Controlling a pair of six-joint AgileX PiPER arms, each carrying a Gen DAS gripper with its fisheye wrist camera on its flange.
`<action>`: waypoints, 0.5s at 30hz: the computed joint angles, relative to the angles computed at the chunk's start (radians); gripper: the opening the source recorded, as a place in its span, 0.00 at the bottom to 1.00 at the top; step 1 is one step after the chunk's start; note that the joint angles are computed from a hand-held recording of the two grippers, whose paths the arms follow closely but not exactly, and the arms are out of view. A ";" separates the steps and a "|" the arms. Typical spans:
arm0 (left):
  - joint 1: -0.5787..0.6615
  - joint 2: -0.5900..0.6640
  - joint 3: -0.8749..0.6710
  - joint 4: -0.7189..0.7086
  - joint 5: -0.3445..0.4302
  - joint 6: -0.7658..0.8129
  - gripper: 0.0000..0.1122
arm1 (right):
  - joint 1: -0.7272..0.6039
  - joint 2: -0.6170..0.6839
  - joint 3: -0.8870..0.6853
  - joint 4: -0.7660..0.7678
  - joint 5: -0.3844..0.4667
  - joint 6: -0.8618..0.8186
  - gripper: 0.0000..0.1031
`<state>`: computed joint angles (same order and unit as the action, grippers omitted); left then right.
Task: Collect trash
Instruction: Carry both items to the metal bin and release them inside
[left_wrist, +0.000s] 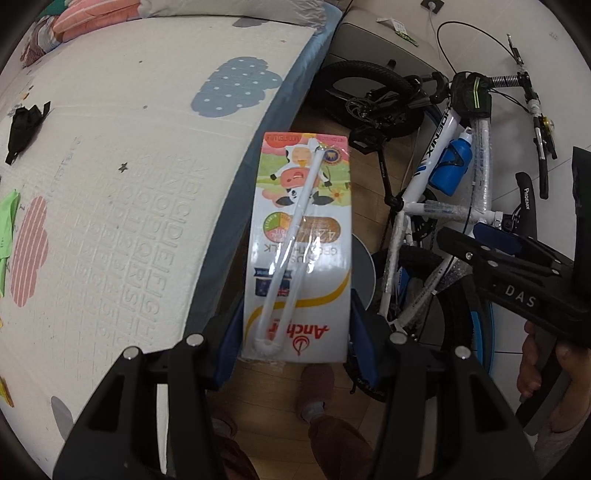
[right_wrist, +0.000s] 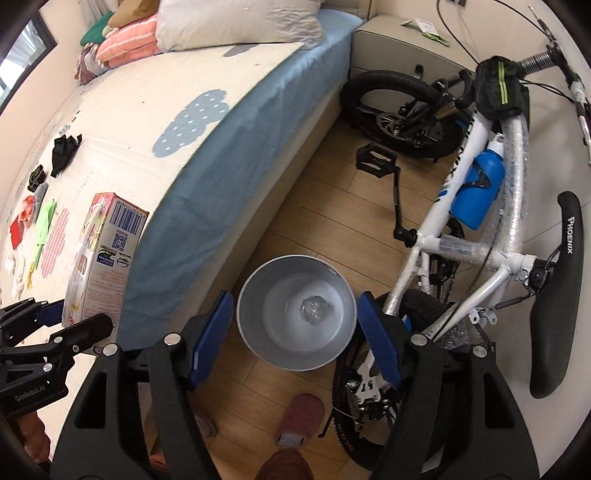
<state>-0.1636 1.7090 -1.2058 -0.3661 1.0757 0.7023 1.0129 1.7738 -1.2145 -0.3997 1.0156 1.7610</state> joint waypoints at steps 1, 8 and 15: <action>-0.016 0.001 0.003 0.001 -0.005 -0.006 0.47 | 0.001 -0.013 0.017 0.002 0.004 0.009 0.65; -0.123 0.018 0.020 -0.005 -0.043 -0.025 0.47 | 0.023 -0.122 0.150 0.010 0.017 0.107 0.65; -0.216 0.051 0.034 -0.014 -0.094 -0.037 0.71 | 0.045 -0.195 0.234 0.015 0.037 0.177 0.65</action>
